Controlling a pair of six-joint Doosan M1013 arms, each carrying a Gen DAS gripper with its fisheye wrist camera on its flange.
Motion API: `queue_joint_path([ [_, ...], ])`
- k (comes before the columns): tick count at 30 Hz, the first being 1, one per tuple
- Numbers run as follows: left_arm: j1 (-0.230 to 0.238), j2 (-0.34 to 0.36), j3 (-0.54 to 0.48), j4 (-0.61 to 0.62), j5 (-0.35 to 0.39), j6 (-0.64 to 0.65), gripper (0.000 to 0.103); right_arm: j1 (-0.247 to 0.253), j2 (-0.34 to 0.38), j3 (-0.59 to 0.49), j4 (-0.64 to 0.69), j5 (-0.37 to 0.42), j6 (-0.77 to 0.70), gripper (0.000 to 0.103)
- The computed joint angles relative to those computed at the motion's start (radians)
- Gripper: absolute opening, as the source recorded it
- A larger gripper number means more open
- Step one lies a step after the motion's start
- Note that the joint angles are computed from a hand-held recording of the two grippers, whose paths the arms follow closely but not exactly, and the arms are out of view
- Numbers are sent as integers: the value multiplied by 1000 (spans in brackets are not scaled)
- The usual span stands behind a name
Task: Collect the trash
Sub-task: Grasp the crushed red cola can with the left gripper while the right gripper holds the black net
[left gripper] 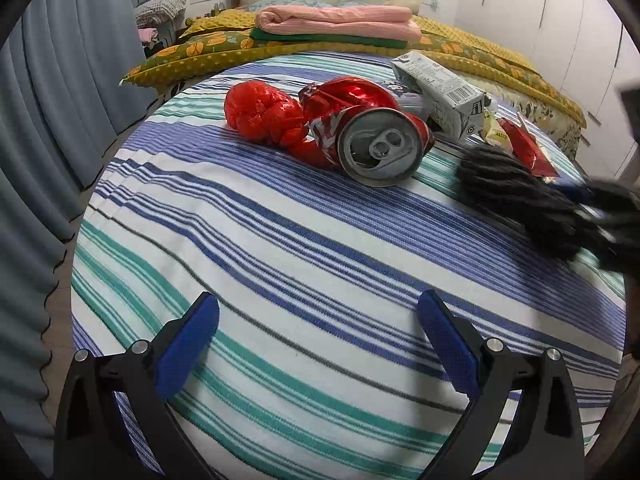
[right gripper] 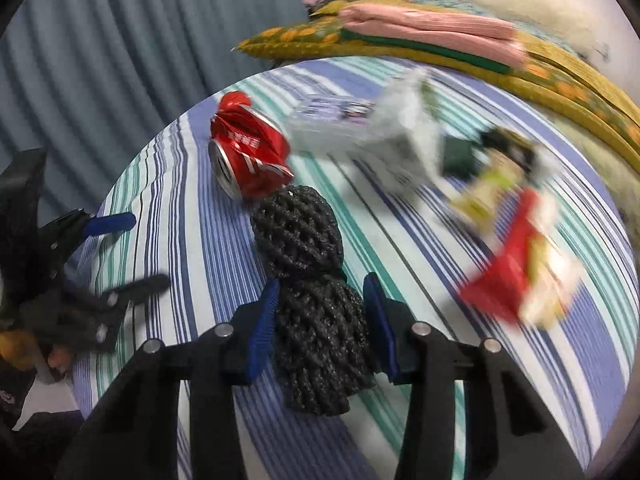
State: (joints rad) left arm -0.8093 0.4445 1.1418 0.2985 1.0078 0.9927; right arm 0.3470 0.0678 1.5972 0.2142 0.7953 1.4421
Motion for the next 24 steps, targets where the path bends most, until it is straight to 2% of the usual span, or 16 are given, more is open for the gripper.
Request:
queue_joint_path([
  [4, 30, 15, -33, -91, -76, 6, 98, -2, -78, 89, -139, -57, 161, 42],
  [7, 40, 52, -90, -75, -90, -10, 98, -1, -115, 139, -222, -95, 250, 42],
  [9, 47, 76, -124, -91, -91, -11, 98, -5, -126, 154, -232, -110, 268, 42],
  [12, 56, 94, -145, -163, -136, 27, 98, -15, -140, 169, -227, -124, 265, 42],
  [16, 47, 98, -147, -252, -185, 117, 98, -25, -154, 182, -237, -138, 281, 42],
  [18, 37, 93, -140, -335, -196, 211, 98, -39, -161, 190, -229, -140, 288, 42],
  [22, 15, 77, -114, -482, -162, 388, 98, -63, -170, 199, -216, -128, 298, 42],
  [24, -2, 58, -89, -456, -152, 403, 98, -69, -175, 204, -209, -128, 297, 42],
])
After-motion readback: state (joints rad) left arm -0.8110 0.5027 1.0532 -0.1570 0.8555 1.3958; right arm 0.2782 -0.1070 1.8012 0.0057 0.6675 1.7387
